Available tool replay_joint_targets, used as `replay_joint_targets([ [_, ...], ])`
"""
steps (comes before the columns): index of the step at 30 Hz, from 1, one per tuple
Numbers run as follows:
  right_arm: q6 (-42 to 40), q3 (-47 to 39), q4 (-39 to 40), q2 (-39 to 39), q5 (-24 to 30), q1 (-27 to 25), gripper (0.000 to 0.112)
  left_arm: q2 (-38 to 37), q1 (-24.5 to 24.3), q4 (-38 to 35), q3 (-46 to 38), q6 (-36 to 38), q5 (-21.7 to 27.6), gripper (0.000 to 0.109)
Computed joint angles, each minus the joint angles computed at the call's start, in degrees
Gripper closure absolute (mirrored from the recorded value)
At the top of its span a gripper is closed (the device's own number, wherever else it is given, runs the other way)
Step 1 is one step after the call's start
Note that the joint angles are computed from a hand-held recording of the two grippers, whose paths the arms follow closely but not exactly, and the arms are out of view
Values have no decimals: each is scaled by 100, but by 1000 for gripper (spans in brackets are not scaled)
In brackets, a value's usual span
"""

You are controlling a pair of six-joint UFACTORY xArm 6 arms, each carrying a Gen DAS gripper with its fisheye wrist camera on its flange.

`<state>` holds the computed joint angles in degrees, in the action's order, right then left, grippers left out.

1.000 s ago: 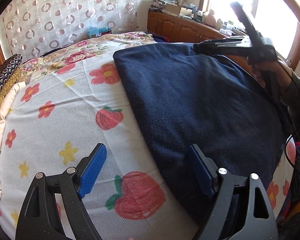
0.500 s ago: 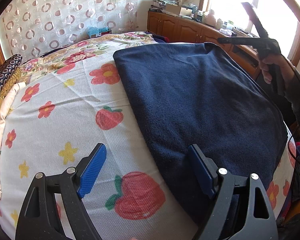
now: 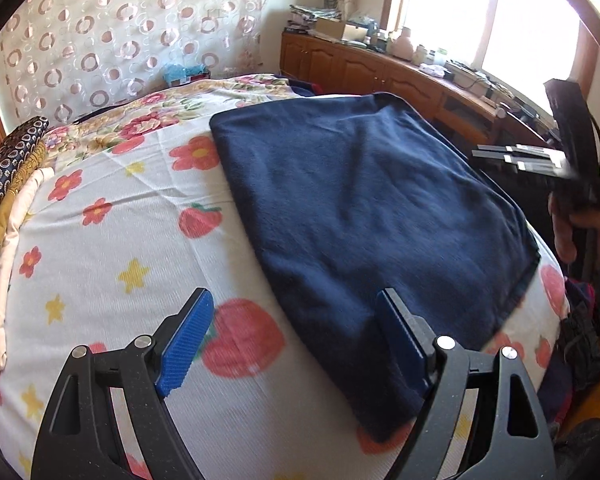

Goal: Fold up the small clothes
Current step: 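Grasp the shirt hem with both grippers, fold it toward the collar, release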

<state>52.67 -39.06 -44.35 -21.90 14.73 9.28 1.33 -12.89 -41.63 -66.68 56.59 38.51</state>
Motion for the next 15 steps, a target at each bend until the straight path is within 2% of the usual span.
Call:
replay_joint_targets([
  [5, -209, 694, 336, -702, 311, 227, 65, -196, -77, 27, 234, 112, -32, 24],
  [10, -332, 1150, 739, -1281, 655, 425, 64, -358, -48, -19, 430, 244, 107, 25],
  [15, -416, 1270, 1043, -1670, 1135, 627, 64, -479, 116, -105, 522, 395, 530, 40],
])
